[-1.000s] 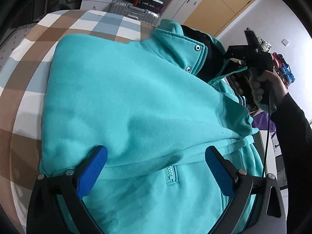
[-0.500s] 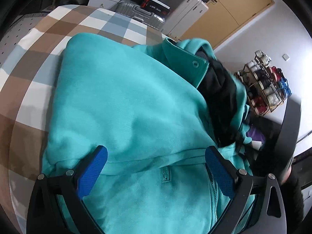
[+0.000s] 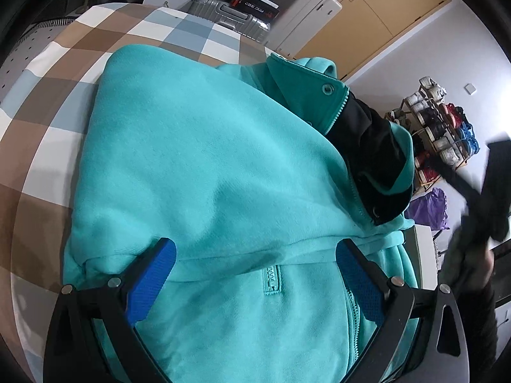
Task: Fold large clothes
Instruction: 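Grasp the hood rim with the right tool and lift it up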
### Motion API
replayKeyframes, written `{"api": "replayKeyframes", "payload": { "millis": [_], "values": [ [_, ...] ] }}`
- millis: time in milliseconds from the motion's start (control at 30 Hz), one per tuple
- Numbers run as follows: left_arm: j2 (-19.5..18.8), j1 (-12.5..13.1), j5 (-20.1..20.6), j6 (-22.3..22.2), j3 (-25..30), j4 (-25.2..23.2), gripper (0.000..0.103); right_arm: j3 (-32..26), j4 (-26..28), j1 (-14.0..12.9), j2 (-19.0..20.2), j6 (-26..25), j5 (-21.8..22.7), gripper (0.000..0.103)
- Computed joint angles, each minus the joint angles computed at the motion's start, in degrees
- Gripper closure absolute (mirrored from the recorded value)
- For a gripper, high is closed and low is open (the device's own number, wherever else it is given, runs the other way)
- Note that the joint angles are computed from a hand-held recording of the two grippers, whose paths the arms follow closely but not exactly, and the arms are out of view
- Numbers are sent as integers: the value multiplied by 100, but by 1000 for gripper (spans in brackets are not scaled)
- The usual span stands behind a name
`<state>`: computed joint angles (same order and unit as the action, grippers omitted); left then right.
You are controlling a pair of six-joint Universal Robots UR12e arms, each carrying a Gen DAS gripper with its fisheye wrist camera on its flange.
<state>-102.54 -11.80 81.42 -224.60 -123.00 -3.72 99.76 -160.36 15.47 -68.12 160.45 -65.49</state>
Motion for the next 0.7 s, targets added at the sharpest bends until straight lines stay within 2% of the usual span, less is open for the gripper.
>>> {"api": "replayKeyframes", "payload": {
  "millis": [67, 100, 167, 233, 300, 367, 400, 433, 467, 500, 533, 600, 633, 700],
  "values": [
    [-9, -15, 1, 46, 27, -57, 5, -463, 52, -146, 304, 866, 84, 16],
    [-12, -12, -9, 70, 34, -73, 5, -701, 75, -153, 462, 1279, -57, 16],
    [-24, -20, -7, 110, 59, -124, 5, -1260, 624, -148, 773, 1854, -246, 14],
    [-40, -23, -12, 159, 89, -172, 5, -1743, 1145, -164, 1063, 2115, 58, 16],
    [-63, -29, -12, 214, 123, -234, 5, -2132, 1629, -68, 1289, 2377, -206, 16],
    [-77, -47, 33, 251, 151, -293, 5, -2500, 2416, 24, 1490, 2679, -604, 21],
    [-78, -53, 48, 277, 162, -325, 5, -2695, 2856, 48, 1611, 2876, -681, 43],
    [-76, -60, 62, 320, 177, -378, 5, -2872, 3141, 61, 1718, 3056, -713, 71],
    [-72, -64, 66, 363, 184, -409, 5, -2926, 3236, 57, 1749, 3157, -736, 76],
    [-70, -64, 62, 419, 184, -419, 5, -2958, 3195, 69, 1777, 3187, -767, 80],
    [-71, -62, 53, 466, 179, -419, 5, -2933, 3121, 91, 1759, 3069, -883, 89],
    [-63, -62, 38, 533, 181, -444, 5, -2861, 2793, 242, 1679, 2489, -1451, 92],
    [-65, -60, 31, 544, 186, -445, 5, -2745, 2399, 327, 1607, 2112, -1741, 93],
    [-54, -42, -7, 492, 161, -397, 5, -2414, 1199, 508, 1402, 1423, -2323, 93]
  ]
}}
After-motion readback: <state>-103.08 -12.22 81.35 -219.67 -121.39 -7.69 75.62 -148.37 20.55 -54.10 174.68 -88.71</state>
